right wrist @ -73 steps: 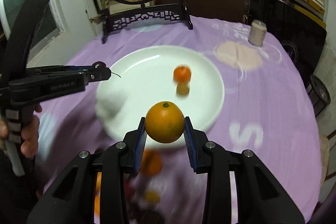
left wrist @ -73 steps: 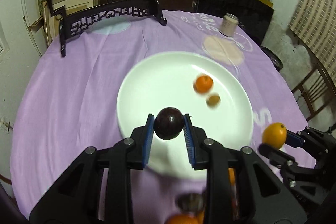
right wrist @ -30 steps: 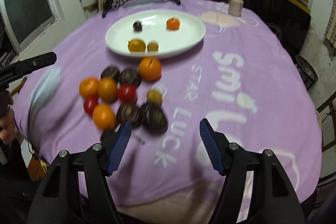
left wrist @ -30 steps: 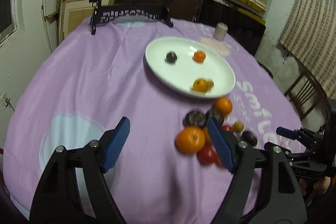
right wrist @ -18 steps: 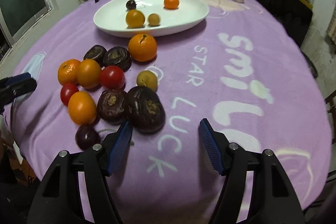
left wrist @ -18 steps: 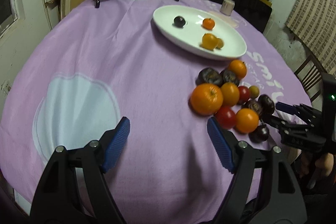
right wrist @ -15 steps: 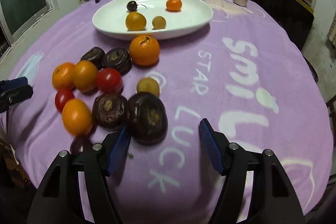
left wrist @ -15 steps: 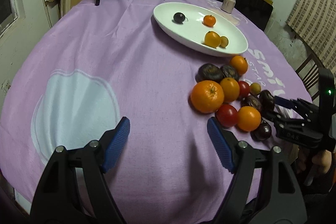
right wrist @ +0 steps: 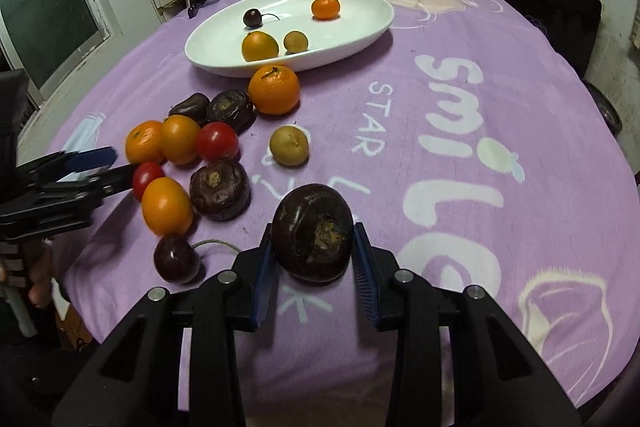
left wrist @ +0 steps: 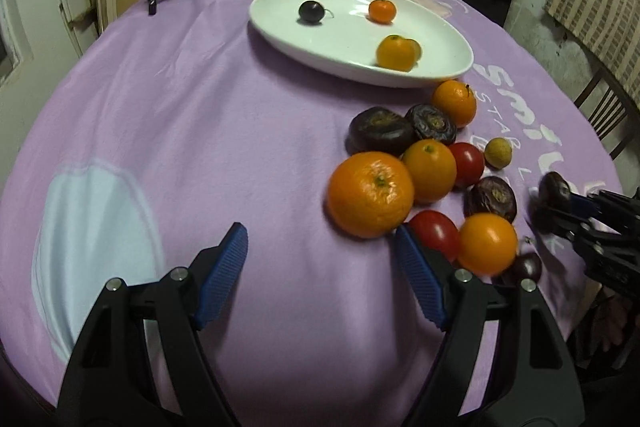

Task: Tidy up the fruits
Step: 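Grasp a dark plum with the right tool while the left grasps a large mandarin, then carry both fruits to the white plate and open both tools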

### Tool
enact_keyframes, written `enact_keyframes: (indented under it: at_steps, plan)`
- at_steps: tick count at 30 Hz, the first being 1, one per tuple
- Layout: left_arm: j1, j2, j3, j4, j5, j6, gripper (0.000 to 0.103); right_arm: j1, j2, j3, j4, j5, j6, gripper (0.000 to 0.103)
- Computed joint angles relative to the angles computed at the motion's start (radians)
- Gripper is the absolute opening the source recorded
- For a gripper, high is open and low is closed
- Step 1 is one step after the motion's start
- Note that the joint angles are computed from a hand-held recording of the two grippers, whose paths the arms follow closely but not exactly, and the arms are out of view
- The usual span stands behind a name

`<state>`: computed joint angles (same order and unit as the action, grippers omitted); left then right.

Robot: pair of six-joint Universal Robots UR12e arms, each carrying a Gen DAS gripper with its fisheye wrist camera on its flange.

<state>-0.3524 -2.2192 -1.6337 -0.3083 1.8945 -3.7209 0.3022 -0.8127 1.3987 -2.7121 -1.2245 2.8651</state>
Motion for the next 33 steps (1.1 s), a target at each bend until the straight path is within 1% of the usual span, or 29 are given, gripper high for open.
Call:
enact_keyframes:
  at_steps: [2,4,5,6,7,9,11,16,24,30,33]
  plan:
    - [-0.002,-0.015,0.022,-0.006,0.012,0.012,0.077,-0.002,-0.002,0.001,0.001,0.015,0.003,0.038]
    - [0.001,-0.025,0.037,0.006,-0.009,0.019,0.075,-0.002,-0.004,0.003,-0.003,0.023,0.003,0.038]
    - [0.002,-0.028,0.043,0.009,-0.016,0.024,0.070,-0.003,-0.004,0.003,-0.002,0.027,0.002,0.038]
    - [0.004,-0.030,0.045,0.021,-0.028,0.029,0.052,-0.003,-0.006,0.005,-0.002,0.029,0.002,0.038]
    - [0.004,-0.030,0.046,0.023,-0.033,0.030,0.045,-0.003,-0.008,0.008,-0.004,0.030,0.002,0.038]
    - [0.003,-0.030,0.047,0.017,-0.029,0.024,0.044,-0.004,-0.012,0.015,-0.012,0.034,0.002,0.038]
    - [0.004,-0.023,0.039,0.020,-0.042,0.012,0.044,-0.005,-0.016,0.021,-0.025,0.040,0.004,0.038]
    - [0.001,-0.001,0.012,0.057,-0.055,-0.003,0.044,-0.005,-0.022,0.024,-0.036,0.054,-0.004,0.038]
    - [-0.003,0.021,-0.004,0.112,-0.068,0.011,0.044,0.004,-0.018,0.001,-0.040,0.070,-0.010,0.038]
    - [0.005,0.017,0.023,0.102,-0.062,0.034,0.044,0.018,0.004,-0.052,-0.036,0.072,-0.028,0.038]
    - [0.020,0.013,0.048,0.100,-0.060,0.051,0.044,0.025,0.032,-0.117,-0.012,0.073,-0.033,0.038]
